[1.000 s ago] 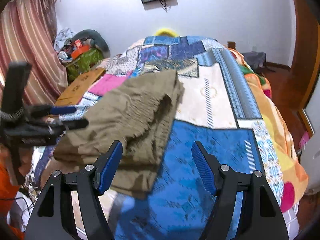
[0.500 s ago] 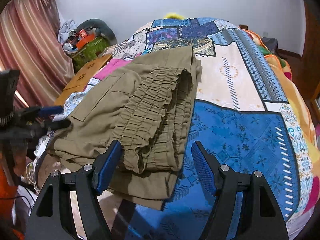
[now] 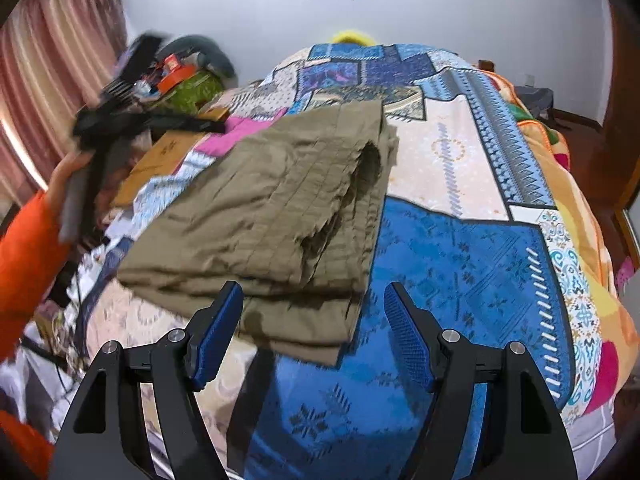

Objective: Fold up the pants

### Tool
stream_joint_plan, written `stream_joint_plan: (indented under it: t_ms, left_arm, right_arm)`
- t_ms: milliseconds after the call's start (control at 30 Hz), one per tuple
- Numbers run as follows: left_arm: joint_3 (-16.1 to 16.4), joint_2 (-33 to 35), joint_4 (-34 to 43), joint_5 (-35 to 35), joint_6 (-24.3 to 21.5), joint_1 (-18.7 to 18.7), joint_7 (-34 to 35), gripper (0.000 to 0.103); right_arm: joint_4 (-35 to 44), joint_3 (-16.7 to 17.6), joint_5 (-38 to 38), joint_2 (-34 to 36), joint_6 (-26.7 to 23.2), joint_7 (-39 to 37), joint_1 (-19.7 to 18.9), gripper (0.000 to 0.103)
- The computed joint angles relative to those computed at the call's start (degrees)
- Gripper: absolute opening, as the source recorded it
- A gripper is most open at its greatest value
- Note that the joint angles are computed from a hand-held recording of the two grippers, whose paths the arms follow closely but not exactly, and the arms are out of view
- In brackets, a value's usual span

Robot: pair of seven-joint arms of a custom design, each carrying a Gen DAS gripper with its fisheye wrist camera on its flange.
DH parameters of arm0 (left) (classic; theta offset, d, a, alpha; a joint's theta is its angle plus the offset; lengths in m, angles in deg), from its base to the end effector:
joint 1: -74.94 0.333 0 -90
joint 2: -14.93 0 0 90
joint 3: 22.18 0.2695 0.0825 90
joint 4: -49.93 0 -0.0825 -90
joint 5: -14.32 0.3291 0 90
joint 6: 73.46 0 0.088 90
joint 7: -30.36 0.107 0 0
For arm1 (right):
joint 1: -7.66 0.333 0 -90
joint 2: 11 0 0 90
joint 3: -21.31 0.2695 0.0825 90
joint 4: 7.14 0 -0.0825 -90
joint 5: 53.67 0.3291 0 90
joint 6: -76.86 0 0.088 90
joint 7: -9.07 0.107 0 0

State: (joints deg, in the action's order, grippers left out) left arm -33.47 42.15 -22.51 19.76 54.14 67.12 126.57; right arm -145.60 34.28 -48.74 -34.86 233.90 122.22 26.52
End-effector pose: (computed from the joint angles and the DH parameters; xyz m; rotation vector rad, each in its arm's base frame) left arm 0.6353 -0.1850 0.5121 -1.4916 2.3424 -0.5453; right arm 0.3699 0.2367 0.5265 -1.8057 1.6317 -0.3206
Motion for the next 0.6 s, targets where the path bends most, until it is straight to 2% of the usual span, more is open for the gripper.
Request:
stream_joint_plan:
  t_ms: [100, 167, 267, 333, 433, 533, 600]
  left_arm:
    - [1.3, 7.6, 10.4, 2.9, -5.6, -2.7, -2.3, 0.079]
    - [2.2, 10.2, 13.6, 4.8, -6.7, -3.9, -3.1, 0.079]
    - [4.2, 13.8, 18.4, 9.2, -7.7, -6.1, -3.7, 0.083]
    - [5.2, 14.0, 17.0, 12.0, -5.3, -6.6, -3.5, 0.095]
    - [5.2, 11.7, 11.9, 13.1, -1.2, -5.3, -4.0, 0.096]
    - [4.6, 8.0, 5.6, 12.2, 1.4, -3.3, -5.4, 0.097]
    - [4.6, 3.2, -2.1, 12.6, 4.3, -2.2, -7.2, 0.097]
  right_arm:
    - [0.2, 0.9, -1.9, 1.5, -1.0, 0.7, -0.8, 0.070]
    - [-0.6, -1.6, 1.5, 2.2, 0.4, -1.1, 1.2, 0.070]
    - [-0.9, -2.6, 3.0, 2.4, 0.5, -2.8, 1.4, 0.070]
    - [-1.1, -3.0, 3.5, 2.5, 0.8, -4.1, 1.3, 0.070]
    - [-1.0, -3.2, 3.9, 3.0, 1.1, -5.3, 0.7, 0.070]
    - [-0.3, -0.4, -1.6, 3.0, -0.4, -0.8, -3.7, 0.070]
    - [0.5, 0.6, -4.9, 3.0, -2.2, 3.0, -6.0, 0.070]
